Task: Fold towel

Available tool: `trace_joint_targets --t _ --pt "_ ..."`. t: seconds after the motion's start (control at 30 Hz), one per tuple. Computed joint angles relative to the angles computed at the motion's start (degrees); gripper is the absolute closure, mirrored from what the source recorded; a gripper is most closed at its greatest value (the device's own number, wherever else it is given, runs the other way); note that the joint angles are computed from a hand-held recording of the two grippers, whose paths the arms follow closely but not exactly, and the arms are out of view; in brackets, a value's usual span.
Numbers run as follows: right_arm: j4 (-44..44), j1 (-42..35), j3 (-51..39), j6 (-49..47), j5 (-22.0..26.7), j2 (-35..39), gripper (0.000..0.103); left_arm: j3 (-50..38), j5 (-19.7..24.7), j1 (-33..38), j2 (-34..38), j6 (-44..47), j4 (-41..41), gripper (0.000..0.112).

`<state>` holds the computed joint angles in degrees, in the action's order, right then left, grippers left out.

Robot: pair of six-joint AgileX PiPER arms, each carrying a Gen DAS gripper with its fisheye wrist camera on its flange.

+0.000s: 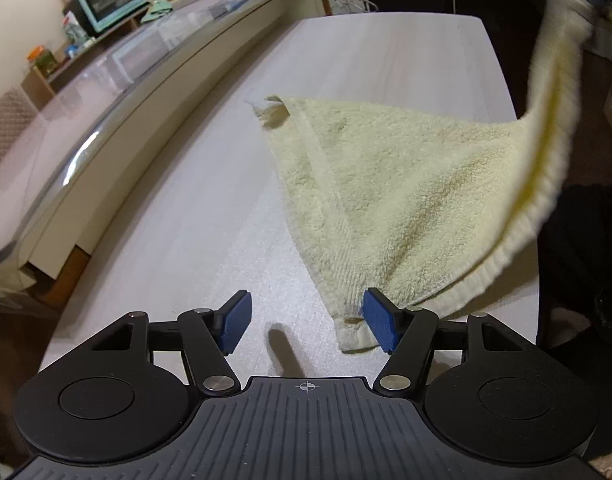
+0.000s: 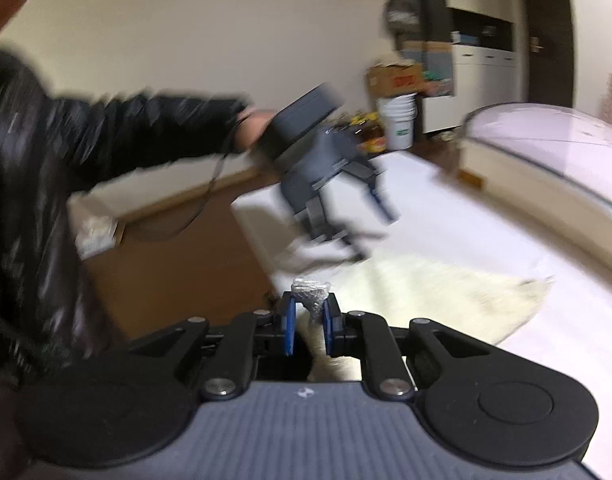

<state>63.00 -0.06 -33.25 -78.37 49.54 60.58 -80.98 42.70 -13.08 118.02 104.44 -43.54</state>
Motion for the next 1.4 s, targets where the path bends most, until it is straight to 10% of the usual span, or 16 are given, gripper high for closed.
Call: trace_joint_targets --t 0.17,0.63,1.4 --pt "3.0 -11.3 -10.2 -5.1 7.7 13.6 0.088 -2.9 3.4 1.1 1.9 -2.1 -0.1 0.045" --pt "1.2 -13.8 -31.1 -0.3 11.6 38.6 0.088 -10.9 13.1 4.0 7.2 -6.5 -0.4 0.043" --pt "2.9 -18.3 -35.1 3.1 12.2 47.3 0.088 -4.2 11.2 8.1 0.7 0.5 -6.7 0.044"
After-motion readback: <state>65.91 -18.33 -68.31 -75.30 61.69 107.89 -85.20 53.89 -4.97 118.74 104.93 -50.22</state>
